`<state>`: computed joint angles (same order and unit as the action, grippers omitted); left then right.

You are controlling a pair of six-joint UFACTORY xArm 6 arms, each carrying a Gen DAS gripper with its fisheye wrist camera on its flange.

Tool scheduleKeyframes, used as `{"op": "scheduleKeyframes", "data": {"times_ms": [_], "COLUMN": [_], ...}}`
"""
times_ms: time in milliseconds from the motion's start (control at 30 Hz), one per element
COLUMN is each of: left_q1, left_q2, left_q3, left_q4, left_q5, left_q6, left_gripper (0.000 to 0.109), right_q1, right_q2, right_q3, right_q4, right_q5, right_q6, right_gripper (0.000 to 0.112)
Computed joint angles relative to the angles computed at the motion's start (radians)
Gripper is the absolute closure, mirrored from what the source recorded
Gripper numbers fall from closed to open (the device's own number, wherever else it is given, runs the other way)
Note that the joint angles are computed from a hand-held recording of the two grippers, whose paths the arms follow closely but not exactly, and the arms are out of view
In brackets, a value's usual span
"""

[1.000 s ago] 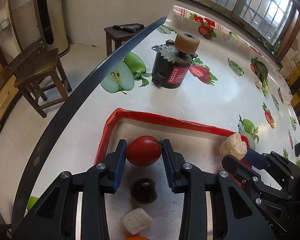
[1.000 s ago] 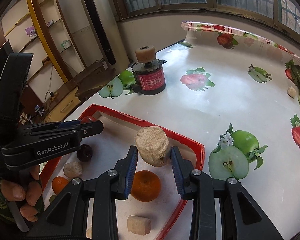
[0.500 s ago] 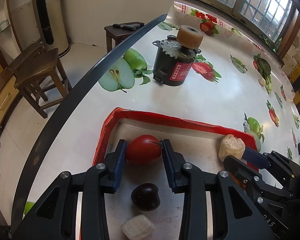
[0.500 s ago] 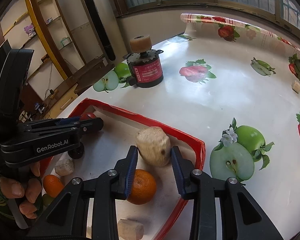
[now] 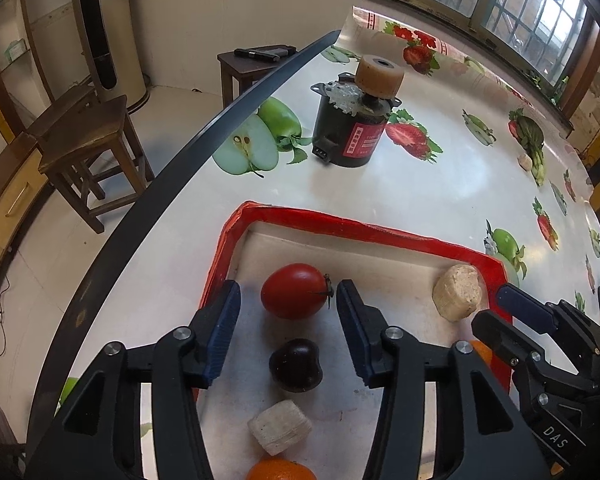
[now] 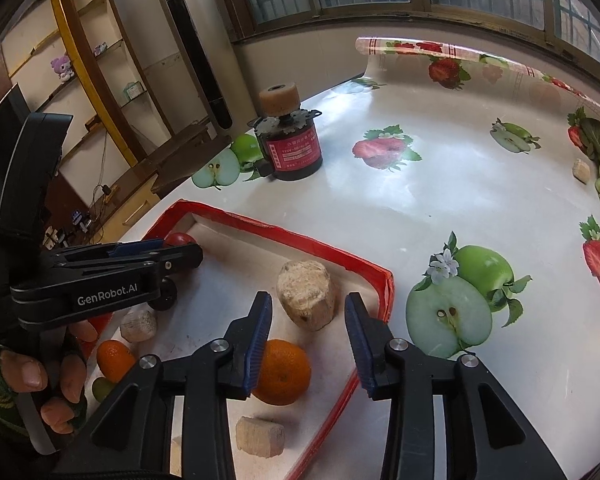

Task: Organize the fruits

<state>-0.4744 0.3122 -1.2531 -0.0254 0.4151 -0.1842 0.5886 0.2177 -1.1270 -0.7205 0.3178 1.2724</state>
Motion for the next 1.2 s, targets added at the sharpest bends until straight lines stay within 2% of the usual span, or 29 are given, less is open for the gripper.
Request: {"op": "scheduleKeyframes", "data": {"times_ms": [200,400,767,967,1067,1200], "left_q1": [0.0,-0.01,-0.035,-0.046,-0.047,-0.048], "left_q2": [-0.046,-0.118,-0.3,-0.407,-0.457,-0.521], "left_q3": [0.051,0.136,0.338,0.453,0.502,0.564], "left_q4": [0.007,-0.052,-0.091,-0.02,0.051,0.122], "left_q5": [-0.011,-0.045,-0.1,-0.139,-0.148,-0.162], "left_q6": [-0.017,0.016,0.022,-0.031,-0.092,-0.148], "left_gripper": [0.06,0.06,0.06,0.06,0.049,0.047], "right_q1": [0.008,0.027,0.062,0.089,0.11,0.144], "right_q2": [-0.063,-0.117,-0.19,-0.228,-0.242,-0.264], "right_q3": [0.055,0.096,0.164,0.213,0.23,0.241], "right_q4": [-0.055,-0.103,-0.114,-0.104,-0.088,-0.13], "right_q5": [0.005,0.031,0.044,0.034,0.035,0.071], "right_q6": [0.064,0.123,0.127,0.07,0.015,-0.01], "right_gripper": [0.068,0.068,0.064,0.056,0.052,0.045]}}
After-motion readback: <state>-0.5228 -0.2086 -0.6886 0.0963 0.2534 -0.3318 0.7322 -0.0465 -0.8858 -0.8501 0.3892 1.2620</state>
